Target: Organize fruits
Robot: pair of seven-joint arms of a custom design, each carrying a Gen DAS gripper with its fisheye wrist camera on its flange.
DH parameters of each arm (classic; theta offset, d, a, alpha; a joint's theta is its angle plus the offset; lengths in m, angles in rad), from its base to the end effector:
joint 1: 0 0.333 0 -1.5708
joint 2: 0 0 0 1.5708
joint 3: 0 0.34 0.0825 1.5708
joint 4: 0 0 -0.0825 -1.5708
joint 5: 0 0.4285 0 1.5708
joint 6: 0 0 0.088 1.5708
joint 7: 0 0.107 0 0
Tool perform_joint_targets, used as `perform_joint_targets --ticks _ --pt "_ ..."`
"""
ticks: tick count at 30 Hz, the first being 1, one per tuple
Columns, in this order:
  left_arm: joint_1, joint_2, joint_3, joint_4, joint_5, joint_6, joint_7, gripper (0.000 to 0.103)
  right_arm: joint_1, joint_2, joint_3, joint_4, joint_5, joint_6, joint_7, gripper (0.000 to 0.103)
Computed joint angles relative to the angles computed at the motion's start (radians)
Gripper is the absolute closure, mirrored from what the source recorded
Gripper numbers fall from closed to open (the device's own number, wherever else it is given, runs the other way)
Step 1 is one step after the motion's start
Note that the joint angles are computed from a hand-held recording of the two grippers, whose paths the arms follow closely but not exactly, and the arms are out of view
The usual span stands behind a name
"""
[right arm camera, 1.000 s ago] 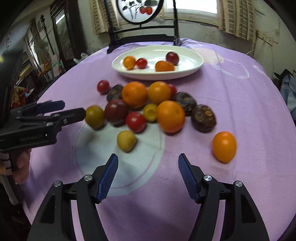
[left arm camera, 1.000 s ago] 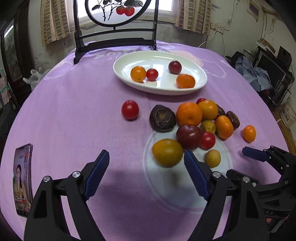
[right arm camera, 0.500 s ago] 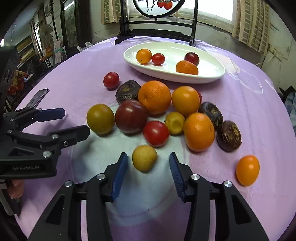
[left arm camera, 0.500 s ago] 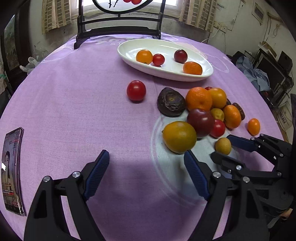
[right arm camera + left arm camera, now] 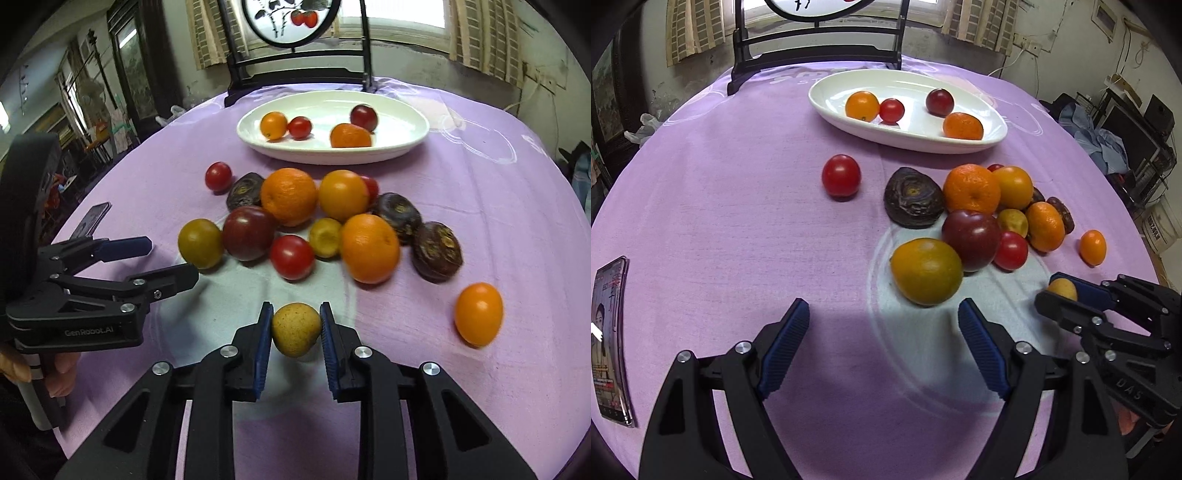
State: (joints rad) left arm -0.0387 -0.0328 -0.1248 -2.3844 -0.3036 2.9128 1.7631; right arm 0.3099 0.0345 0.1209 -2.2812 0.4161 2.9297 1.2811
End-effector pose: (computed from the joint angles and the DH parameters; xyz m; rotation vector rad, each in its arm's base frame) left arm 0.5587 -0.0737 0.3867 -1.8719 2.0294 -0.6976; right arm 0.5515 0.2249 0.3994 -2.0664 1.4623 -0.3061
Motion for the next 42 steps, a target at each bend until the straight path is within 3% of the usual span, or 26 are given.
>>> perform_joint_targets --ticks 5,8,11,13,18,21,24,27,29,31,33,38,42 --pt "0.002 0.044 -0.003 0.030 0.194 0.021 -0.153 0.025 -0.008 -0.015 0.001 -0.005 0.215 -0.016 -0.156 0.077" --pt "-0.005 0.063 0.008 0.041 0.329 0.048 -0.247 0.035 -0.005 -0.012 -0.008 -0.003 0.237 -0.024 -0.171 0.077" --pt "-0.018 0.063 0.015 0.037 0.438 0.071 -0.302 0.056 -0.006 -0.012 -0.006 0.005 0.309 -0.042 -0.242 0.077" --pt "-0.024 0.056 0.017 0.033 0.511 0.069 -0.344 0.060 -0.002 -0.013 -0.004 0.005 0.345 -0.033 -0.287 0.077" --pt "-0.014 0.018 0.000 0.003 0.353 0.062 -0.232 0.061 0.007 -0.022 -0.004 -0.006 0.366 -0.001 -0.312 0.077" --pt "0.009 -0.031 -0.010 -0.039 0.411 0.093 -0.288 0.061 0.023 -0.043 -0.002 -0.008 0.563 0.023 -0.496 0.077" --pt "0.001 -0.082 -0.003 -0.071 0.313 0.107 -0.191 0.061 0.059 -0.069 -0.007 -0.018 0.725 0.076 -0.675 0.077" --pt "0.020 -0.123 -0.011 -0.082 0.289 0.125 -0.159 0.061 0.089 -0.100 -0.015 -0.036 0.731 0.143 -0.679 0.077" --pt "0.032 -0.143 -0.016 -0.076 0.279 0.139 -0.132 0.061 0.131 -0.128 -0.043 -0.022 0.870 0.171 -0.822 0.077" --pt "0.029 -0.147 -0.011 -0.054 0.256 0.149 -0.093 0.061 0.153 -0.152 -0.056 -0.006 0.891 0.209 -0.867 0.077" --pt "0.004 -0.137 0.010 -0.017 0.201 0.145 -0.035 0.061 0.151 -0.156 -0.067 0.020 0.798 0.214 -0.806 0.077" --pt "-0.014 -0.033 0.026 0.150 0.084 0.111 0.060 0.061 0.092 -0.063 -0.073 0.130 0.398 0.180 -0.456 0.077" --pt "0.005 0.132 0.033 0.342 0.259 0.042 -0.122 0.061 0.062 0.105 -0.107 0.294 0.041 0.103 -0.108 0.077"
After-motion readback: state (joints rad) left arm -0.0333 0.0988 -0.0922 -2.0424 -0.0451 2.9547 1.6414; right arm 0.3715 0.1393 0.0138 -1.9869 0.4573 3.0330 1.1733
